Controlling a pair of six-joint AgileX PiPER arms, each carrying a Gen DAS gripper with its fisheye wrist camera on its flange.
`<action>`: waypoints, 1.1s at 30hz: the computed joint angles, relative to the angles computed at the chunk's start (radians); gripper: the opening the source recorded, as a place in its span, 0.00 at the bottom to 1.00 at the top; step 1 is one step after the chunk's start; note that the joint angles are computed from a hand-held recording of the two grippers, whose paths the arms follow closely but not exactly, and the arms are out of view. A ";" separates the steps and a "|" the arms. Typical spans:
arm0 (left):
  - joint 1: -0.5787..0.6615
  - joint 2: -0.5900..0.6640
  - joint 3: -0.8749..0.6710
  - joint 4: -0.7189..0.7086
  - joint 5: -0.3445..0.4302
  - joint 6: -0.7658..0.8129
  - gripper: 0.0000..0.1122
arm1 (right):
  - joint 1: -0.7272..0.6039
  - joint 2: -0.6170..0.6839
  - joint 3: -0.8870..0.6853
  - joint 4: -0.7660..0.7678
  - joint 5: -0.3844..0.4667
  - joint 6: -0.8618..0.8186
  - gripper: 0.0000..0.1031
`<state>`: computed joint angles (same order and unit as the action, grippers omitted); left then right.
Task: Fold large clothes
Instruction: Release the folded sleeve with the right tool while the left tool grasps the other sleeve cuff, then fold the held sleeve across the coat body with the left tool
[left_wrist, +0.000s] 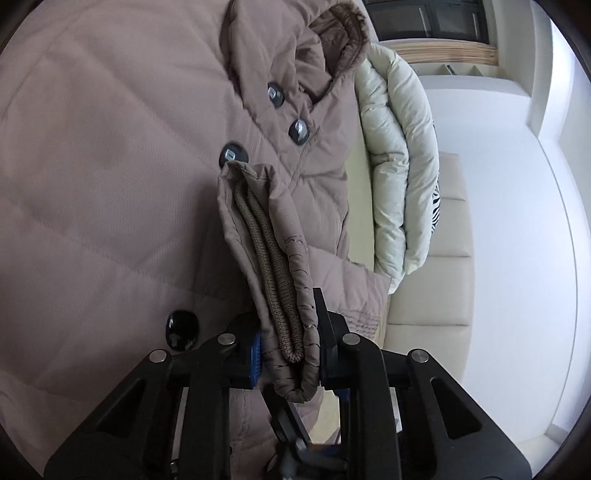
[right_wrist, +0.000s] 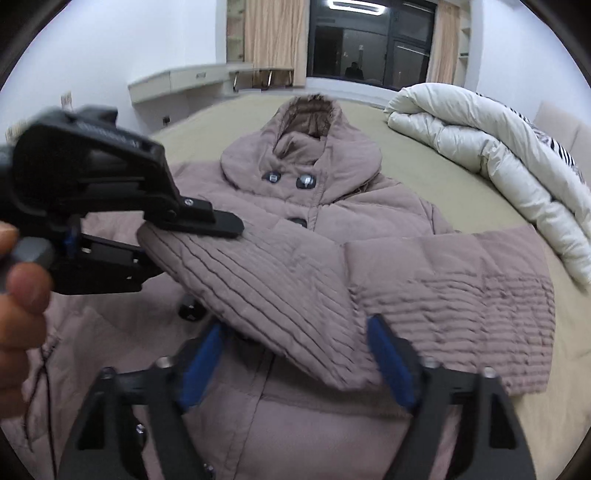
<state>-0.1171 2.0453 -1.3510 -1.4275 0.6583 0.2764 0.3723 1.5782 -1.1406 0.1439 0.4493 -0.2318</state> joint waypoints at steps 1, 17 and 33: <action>0.012 -0.017 0.011 0.004 -0.005 0.006 0.18 | -0.032 -0.020 0.014 0.100 0.008 -0.078 0.82; 0.247 -0.116 -0.065 0.635 -0.069 -0.325 0.18 | -0.581 0.331 -0.154 1.230 0.654 -0.278 0.82; 0.181 -0.117 0.072 0.612 -0.157 -0.263 0.18 | -0.606 0.628 -0.355 1.572 0.579 -0.208 0.65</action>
